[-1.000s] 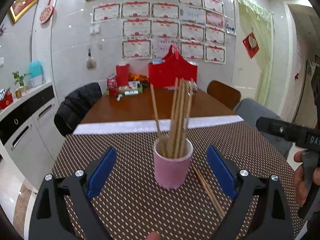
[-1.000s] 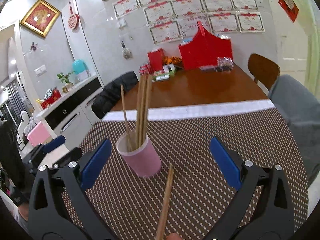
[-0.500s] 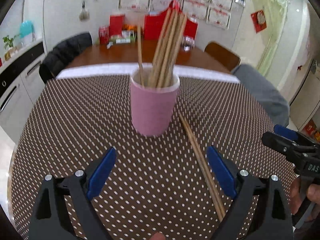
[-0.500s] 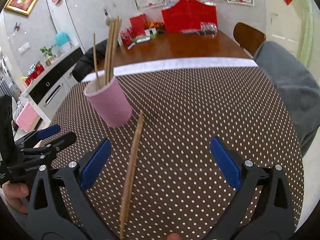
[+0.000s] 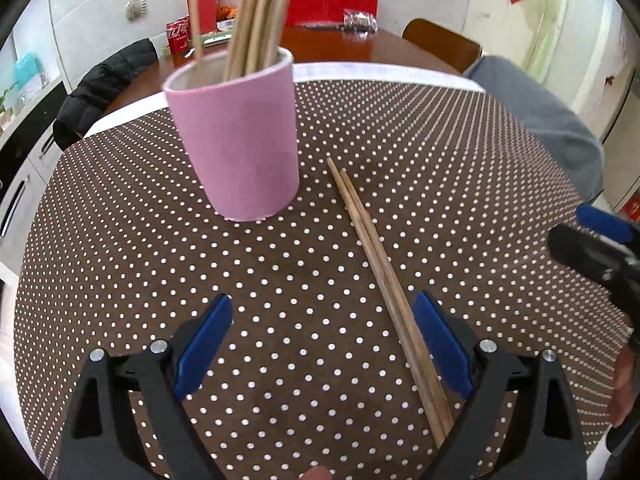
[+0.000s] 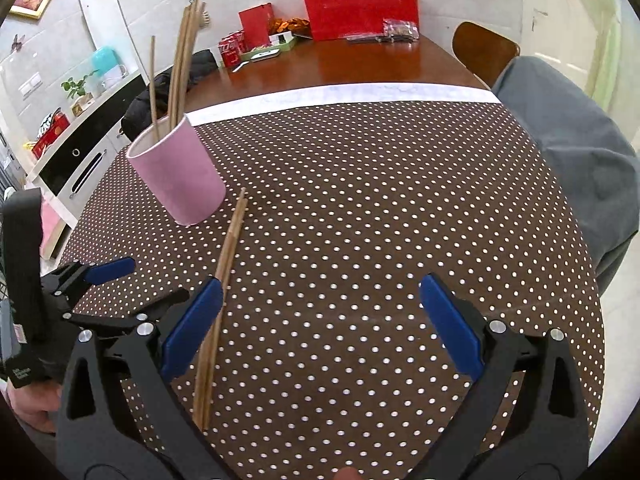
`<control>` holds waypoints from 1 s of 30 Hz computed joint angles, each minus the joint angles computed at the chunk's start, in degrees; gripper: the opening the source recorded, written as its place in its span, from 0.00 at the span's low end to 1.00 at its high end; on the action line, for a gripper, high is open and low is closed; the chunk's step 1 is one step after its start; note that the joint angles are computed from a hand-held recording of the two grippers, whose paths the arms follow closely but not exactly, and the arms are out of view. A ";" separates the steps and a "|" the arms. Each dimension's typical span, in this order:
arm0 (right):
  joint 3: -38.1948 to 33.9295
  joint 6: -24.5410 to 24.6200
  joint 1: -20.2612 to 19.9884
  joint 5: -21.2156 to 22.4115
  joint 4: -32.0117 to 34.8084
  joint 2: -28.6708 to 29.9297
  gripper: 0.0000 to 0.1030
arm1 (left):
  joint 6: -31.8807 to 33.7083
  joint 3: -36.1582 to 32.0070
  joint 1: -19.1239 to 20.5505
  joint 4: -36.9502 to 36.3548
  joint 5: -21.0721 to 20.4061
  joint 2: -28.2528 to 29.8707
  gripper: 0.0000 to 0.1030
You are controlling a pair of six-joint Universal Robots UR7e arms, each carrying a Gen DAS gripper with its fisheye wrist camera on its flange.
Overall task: Organize utensils
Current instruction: 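Move both open grippers back down to the remaining chopsticks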
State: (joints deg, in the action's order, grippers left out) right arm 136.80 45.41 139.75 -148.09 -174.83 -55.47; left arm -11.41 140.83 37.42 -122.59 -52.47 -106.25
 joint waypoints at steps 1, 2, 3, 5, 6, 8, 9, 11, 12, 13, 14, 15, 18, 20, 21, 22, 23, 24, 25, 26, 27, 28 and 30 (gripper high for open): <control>0.36 0.09 -0.17 0.09 -0.17 -0.35 0.94 | -0.28 0.16 -0.14 -0.10 0.29 0.71 0.88; 0.66 0.21 -0.27 0.21 -0.36 -0.56 0.94 | -0.48 0.32 -0.01 -0.64 0.38 1.89 0.88; 1.06 0.15 -0.40 0.36 -0.79 -0.82 0.94 | -0.70 0.41 0.24 -1.16 0.37 3.04 0.88; 1.55 -0.06 -0.58 0.58 -1.38 -1.12 0.94 | -0.94 0.46 0.62 -1.77 0.19 4.62 0.88; 1.83 -0.20 -0.65 0.71 -1.82 -1.24 0.94 | -1.00 0.53 0.72 -2.08 0.12 5.19 0.88; 2.25 -0.66 -0.90 1.00 -2.91 -1.30 0.94 | -0.99 0.84 0.95 -3.15 -0.11 5.94 0.88; 2.45 -0.90 -1.05 1.16 -3.34 -1.34 0.94 | -1.31 0.97 0.99 -3.61 -0.01 6.10 0.88; 2.45 -1.58 -1.37 1.46 -4.06 -1.16 0.94 | -2.06 1.09 0.96 -3.90 0.32 5.79 0.88; 2.50 -1.88 -1.49 1.64 -4.33 -1.14 0.94 | -2.17 1.02 1.17 -3.96 0.19 5.51 0.88; 2.48 -2.20 -1.62 1.84 -4.50 -1.10 0.94 | -2.14 0.87 1.51 -3.91 0.04 5.20 0.88; 2.33 -2.76 -1.88 2.05 -4.94 -0.90 0.94 | -1.94 0.88 1.77 -2.88 0.06 3.82 0.88; 2.32 -3.12 -2.01 2.28 -5.24 -0.83 0.94 | -1.77 0.84 1.88 -2.69 0.29 3.61 0.88; 2.03 -4.13 -2.46 2.68 -5.93 -0.43 0.94 | -1.03 0.64 2.37 -1.12 1.06 1.77 0.88; 1.54 -4.87 -2.63 3.08 -6.27 -0.03 0.94 | -0.86 0.19 3.04 -0.55 1.78 2.14 0.88; 1.38 -5.13 -2.68 3.20 -6.34 0.13 0.94 | -0.45 0.03 3.52 -0.87 1.37 2.10 0.88; 1.12 -5.44 -2.73 3.43 -6.21 0.32 0.94 | -0.52 -0.20 3.74 -0.49 1.52 2.09 0.88; 0.98 -5.59 -2.69 3.65 -6.13 0.45 0.94 | 0.16 -0.34 4.00 -0.77 1.12 1.89 0.88; 0.73 -5.83 -2.69 3.94 -6.07 0.69 0.94 | 1.10 -0.40 4.32 -0.72 0.59 0.96 0.88; 0.41 -6.13 -2.74 4.22 -5.93 0.97 0.94 | 1.77 -0.40 4.37 -0.56 0.46 0.23 0.88; 0.13 -6.37 -2.83 4.46 -5.55 1.13 0.94 | 2.13 -0.33 4.18 -0.26 0.68 -0.29 0.88; -0.10 -6.44 -2.87 4.62 -5.26 1.28 0.94 | 2.44 -0.28 4.02 0.18 0.89 -0.74 0.88; -0.23 -6.63 -2.93 4.85 -5.24 1.42 0.94 | 2.54 -0.23 3.91 0.86 1.10 -1.25 0.88; -0.49 -6.88 -2.99 5.14 -5.28 1.66 0.94 | 2.42 -0.16 3.91 2.40 1.40 -2.66 0.88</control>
